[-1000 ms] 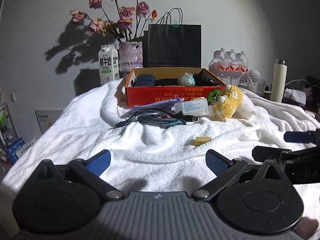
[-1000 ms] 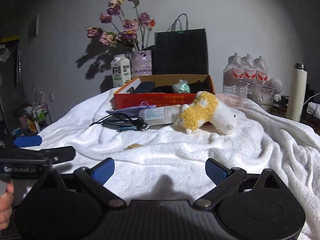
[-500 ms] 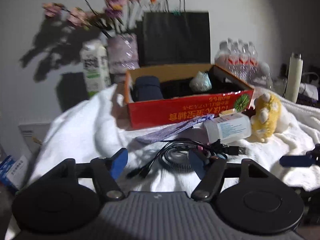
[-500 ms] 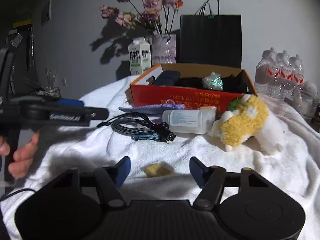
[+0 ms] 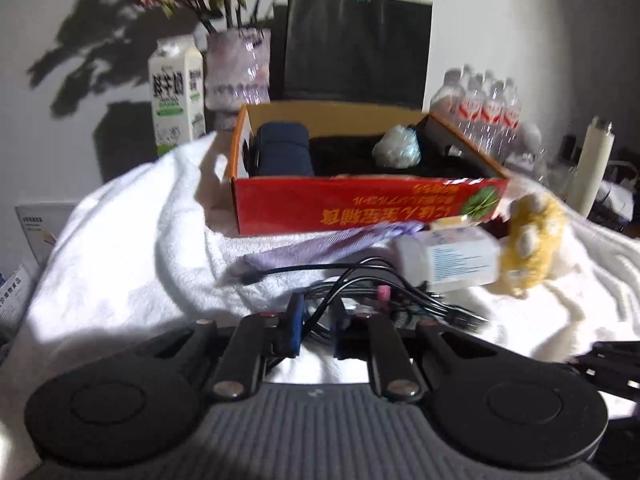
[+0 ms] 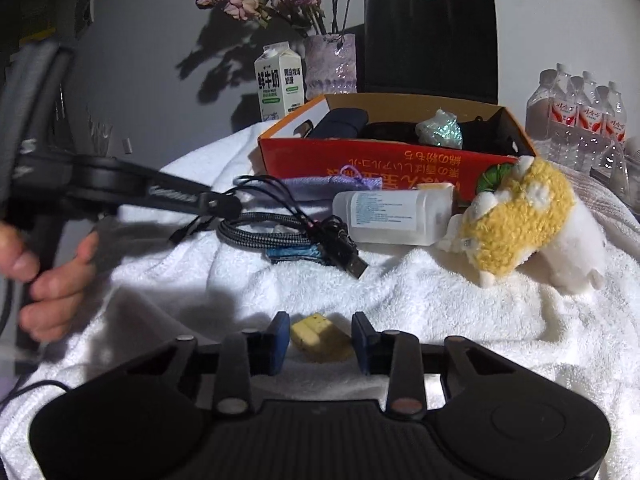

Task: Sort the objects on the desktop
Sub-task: 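Grasp the black cable with the left gripper while the right holds the yellow block, then lower the yellow block and black cable into the orange box and release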

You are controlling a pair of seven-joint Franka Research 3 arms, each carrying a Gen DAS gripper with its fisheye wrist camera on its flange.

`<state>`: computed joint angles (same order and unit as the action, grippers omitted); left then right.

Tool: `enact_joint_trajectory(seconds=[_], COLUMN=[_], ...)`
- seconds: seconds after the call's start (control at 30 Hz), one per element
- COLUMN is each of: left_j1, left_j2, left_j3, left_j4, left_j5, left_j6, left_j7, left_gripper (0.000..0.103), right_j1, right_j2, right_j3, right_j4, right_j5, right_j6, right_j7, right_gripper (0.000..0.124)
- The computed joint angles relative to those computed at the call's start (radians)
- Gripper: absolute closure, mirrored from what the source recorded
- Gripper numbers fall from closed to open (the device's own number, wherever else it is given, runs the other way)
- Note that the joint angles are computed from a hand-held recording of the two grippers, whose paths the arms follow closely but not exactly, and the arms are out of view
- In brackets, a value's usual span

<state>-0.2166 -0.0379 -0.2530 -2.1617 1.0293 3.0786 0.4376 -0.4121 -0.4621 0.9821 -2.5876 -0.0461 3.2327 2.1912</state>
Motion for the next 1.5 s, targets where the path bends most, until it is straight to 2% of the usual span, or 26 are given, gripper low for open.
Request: enact_joint_trajectory(seconds=[0.1,0.23,0.3,0.4,0.6,0.77,0.93,1.1,1.23,1.3,1.4,1.43,1.5], left_j1=[-0.004,0.13,0.163,0.18,0.089,0.072,0.057,0.114,0.15,0.189,0.217,0.224,0.191], left_j2=[-0.102,-0.26,-0.334,-0.431,-0.56,-0.641,-0.677,-0.682,-0.614,-0.551,-0.413,-0.36,-0.234], left_j3=[-0.009,-0.139,-0.18,-0.209,-0.18,-0.191,-0.177,-0.214,-0.212,-0.22,-0.225,-0.234,-0.218], left_j4=[-0.087,-0.181,-0.224,-0.284,-0.37,-0.406,-0.432,-0.424,-0.368,-0.306,-0.174,-0.12,-0.003], left_j5=[-0.051,0.083,0.084,0.04,-0.102,-0.172,-0.244,-0.293,-0.325,-0.327,-0.335,-0.342,-0.358], left_j6=[0.001,0.032,0.042,0.053,0.003,-0.006,0.03,0.074,0.132,0.166,0.173,0.157,0.107], left_j7=[-0.018,-0.225,-0.269,-0.274,-0.188,-0.133,-0.081,-0.043,0.027,0.08,0.175,0.203,0.286], left_gripper=[0.1,0.1,0.1,0.1,0.1,0.1,0.1,0.1,0.1,0.1,0.1,0.1,0.1], right_j1=[0.04,0.14,0.18,0.233,0.345,0.41,0.444,0.437,0.41,0.389,0.317,0.287,0.235], right_j2=[-0.043,-0.139,-0.195,-0.273,-0.393,-0.502,-0.583,-0.612,-0.596,-0.569,-0.484,-0.444,-0.34], right_j3=[-0.029,-0.098,-0.12,-0.145,-0.206,-0.233,-0.252,-0.262,-0.291,-0.323,-0.37,-0.38,-0.406], right_j4=[-0.021,-0.073,-0.102,-0.147,-0.222,-0.272,-0.298,-0.308,-0.306,-0.301,-0.26,-0.234,-0.166], right_j5=[0.011,0.037,0.06,0.085,0.094,0.077,0.05,0.023,0.007,0.001,0.003,0.004,0.003], right_j6=[0.007,0.008,0.004,0.003,-0.051,-0.093,-0.13,-0.128,-0.102,-0.06,0.026,0.048,0.087], right_j7=[0.003,-0.002,0.01,0.03,0.05,0.085,0.12,0.144,0.129,0.096,0.019,-0.009,-0.068], right_gripper=[0.092,0.092,0.092,0.092,0.092,0.092,0.092,0.092,0.092,0.092,0.092,0.092,0.092])
